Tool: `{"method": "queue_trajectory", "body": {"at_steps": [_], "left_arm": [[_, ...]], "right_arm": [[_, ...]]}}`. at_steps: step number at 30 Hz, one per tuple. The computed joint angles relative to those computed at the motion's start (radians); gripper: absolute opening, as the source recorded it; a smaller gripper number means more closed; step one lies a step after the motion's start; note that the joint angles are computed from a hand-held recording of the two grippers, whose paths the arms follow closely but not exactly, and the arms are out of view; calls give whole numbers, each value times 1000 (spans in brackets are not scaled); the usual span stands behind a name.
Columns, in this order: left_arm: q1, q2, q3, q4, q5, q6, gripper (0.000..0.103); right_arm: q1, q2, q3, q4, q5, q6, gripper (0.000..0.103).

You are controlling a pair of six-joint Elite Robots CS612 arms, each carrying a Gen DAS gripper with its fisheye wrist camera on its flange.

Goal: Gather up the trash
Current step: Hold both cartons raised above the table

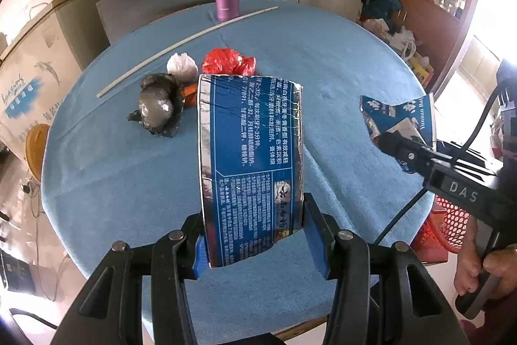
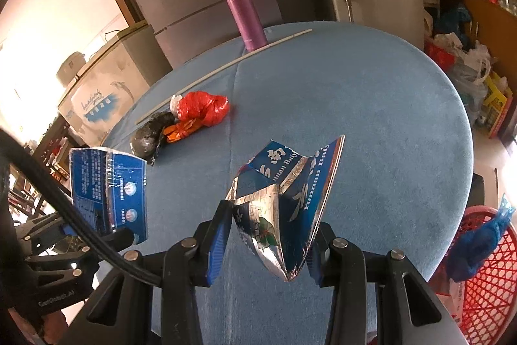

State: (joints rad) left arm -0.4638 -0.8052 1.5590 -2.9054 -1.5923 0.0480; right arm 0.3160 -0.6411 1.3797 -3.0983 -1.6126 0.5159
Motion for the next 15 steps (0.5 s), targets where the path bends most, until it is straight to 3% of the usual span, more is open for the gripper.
{"method": "queue_trajectory", "body": {"at_steps": [15], "left_arm": [[-9,-18,35,-67,15,38,52]], "right_arm": [[5,-5,10,-12,-11,-21,44]]}}
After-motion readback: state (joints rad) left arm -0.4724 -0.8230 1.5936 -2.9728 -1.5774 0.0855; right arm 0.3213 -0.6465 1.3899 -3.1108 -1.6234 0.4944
